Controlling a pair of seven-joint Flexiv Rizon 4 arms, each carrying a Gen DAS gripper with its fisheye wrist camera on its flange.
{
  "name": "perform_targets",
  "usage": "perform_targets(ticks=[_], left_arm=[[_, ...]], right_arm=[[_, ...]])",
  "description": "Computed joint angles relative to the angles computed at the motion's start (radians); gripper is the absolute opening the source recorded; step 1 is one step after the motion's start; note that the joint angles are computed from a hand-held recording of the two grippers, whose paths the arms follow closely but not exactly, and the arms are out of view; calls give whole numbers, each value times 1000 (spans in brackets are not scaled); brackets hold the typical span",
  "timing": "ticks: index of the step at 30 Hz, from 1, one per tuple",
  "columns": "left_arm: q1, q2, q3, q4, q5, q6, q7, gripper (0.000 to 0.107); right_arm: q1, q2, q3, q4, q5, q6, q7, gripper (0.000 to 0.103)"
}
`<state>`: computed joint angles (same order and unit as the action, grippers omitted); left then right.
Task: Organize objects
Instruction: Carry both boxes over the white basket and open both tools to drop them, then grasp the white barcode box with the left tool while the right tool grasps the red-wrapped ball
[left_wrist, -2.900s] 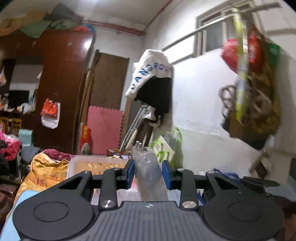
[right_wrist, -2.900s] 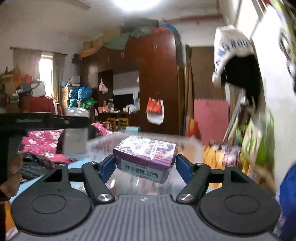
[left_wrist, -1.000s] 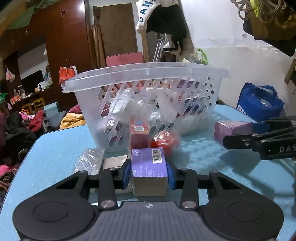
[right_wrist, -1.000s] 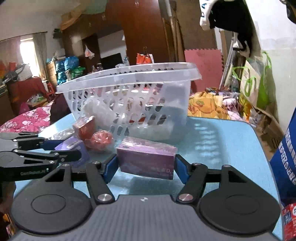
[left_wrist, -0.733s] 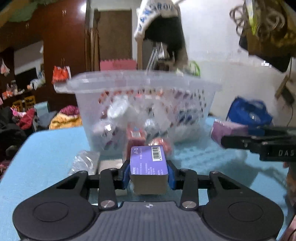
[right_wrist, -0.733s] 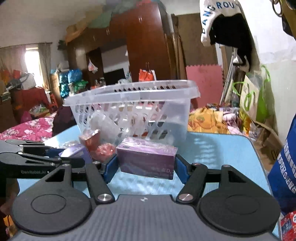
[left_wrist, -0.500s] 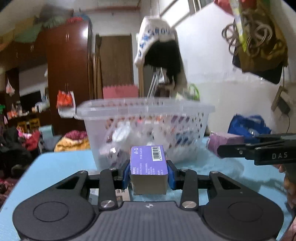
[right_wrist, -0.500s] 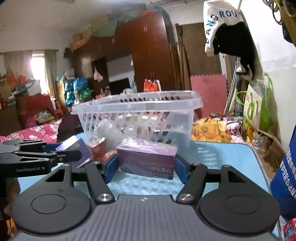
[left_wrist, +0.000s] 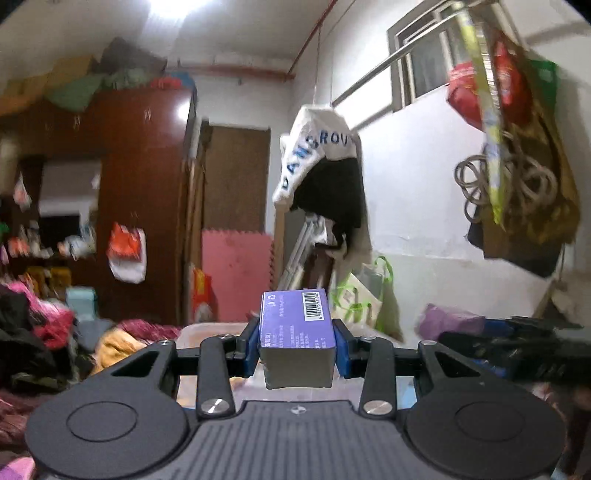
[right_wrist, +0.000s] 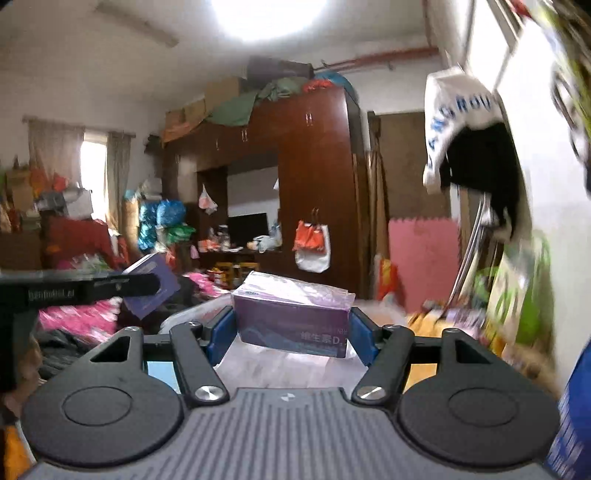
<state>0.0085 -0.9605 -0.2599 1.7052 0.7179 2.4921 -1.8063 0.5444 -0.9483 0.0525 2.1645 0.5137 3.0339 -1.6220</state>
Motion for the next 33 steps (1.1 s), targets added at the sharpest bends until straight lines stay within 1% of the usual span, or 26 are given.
perform_targets(ticks=[1, 3, 5, 6, 7, 8, 9, 10, 11, 12, 13, 14, 15, 17, 18, 19, 20, 21, 22, 23, 24, 25, 27, 28, 30, 33], left_arm=[[13, 4, -30, -45, 38, -68, -40, 43], [8, 9, -66, -108, 34, -209, -70, 43], [57, -18, -174, -172, 93, -365, -81, 43], [66, -31, -202, -214, 149, -428, -129, 43], [55, -40, -197, -233, 139, -449, -118, 50], [17, -41, -160, -235, 65, -452, -57, 60], [-41, -31, -90, -235, -21, -457, -26, 78], [-89, -25, -28, -235, -89, -445, -12, 79], [-112, -27, 2, -221, -142, -422, 16, 79], [-106, -24, 0, -212, -135, -412, 12, 79], [-72, -25, -32, -202, -92, -398, -1, 79], [-20, -32, -91, -182, -54, -386, 12, 79], [10, -27, -118, -154, -37, -373, 13, 79], [53, -9, -136, -79, -25, -318, 18, 80], [87, -9, -155, -52, 11, -292, 26, 83], [98, -8, -144, -21, 13, -249, 46, 85], [81, -7, -100, 19, -27, -181, 75, 87], [66, -12, -60, 50, -63, -126, 103, 91], [59, -16, -34, 73, -80, -102, 122, 91], [65, -27, -22, 85, -80, -93, 132, 91], [79, -46, -23, 87, -72, -86, 131, 91], [95, -60, -28, 85, -59, -90, 126, 91], [125, -81, -44, 70, -35, -134, 114, 91], [131, -90, -47, 64, -43, -155, 114, 91], [136, -101, -49, 61, -67, -180, 130, 91], [165, -112, -87, 48, -71, -254, 149, 91]], right_arm=[[6, 32, -19, -21, 15, -73, -34, 68], [-6, 81, -47, -63, 3, -218, -73, 68], [-8, 98, -71, -115, 18, -325, -104, 68], [-4, 100, -83, -137, 28, -367, -122, 69], [-10, 99, -85, -147, 15, -392, -124, 70], [-20, 96, -83, -153, -4, -412, -118, 75], [-20, 91, -84, -161, 0, -423, -116, 85], [-12, 84, -93, -174, 20, -430, -122, 89], [-1, 77, -100, -179, 41, -427, -132, 93], [2, 74, -96, -170, 47, -412, -132, 93], [-11, 70, -79, -152, 24, -376, -112, 94], [-19, 70, -62, -127, 2, -338, -93, 100], [-25, 71, -48, -101, -10, -303, -76, 103], [-33, 77, -22, -51, -31, -247, -42, 103], [-50, 71, -4, -15, -82, -203, -11, 103], [-66, 60, 11, 18, -142, -164, 17, 103], [-69, 42, 24, 45, -178, -132, 38, 103], [-58, 22, 30, 55, -178, -124, 44, 103], [-34, 3, 26, 48, -146, -143, 37, 103], [-3, -18, 15, 22, -90, -182, 20, 101], [19, -37, 1, -6, -55, -229, 6, 93], [26, -45, -8, -29, -48, -286, 3, 87], [5, -47, -17, -66, -95, -424, 30, 67], [-13, -49, -19, -79, -128, -469, 52, 64], [-25, -64, -19, -109, -166, -521, 96, 64], [14, -81, -53, -152, -143, -562, 120, 64]])
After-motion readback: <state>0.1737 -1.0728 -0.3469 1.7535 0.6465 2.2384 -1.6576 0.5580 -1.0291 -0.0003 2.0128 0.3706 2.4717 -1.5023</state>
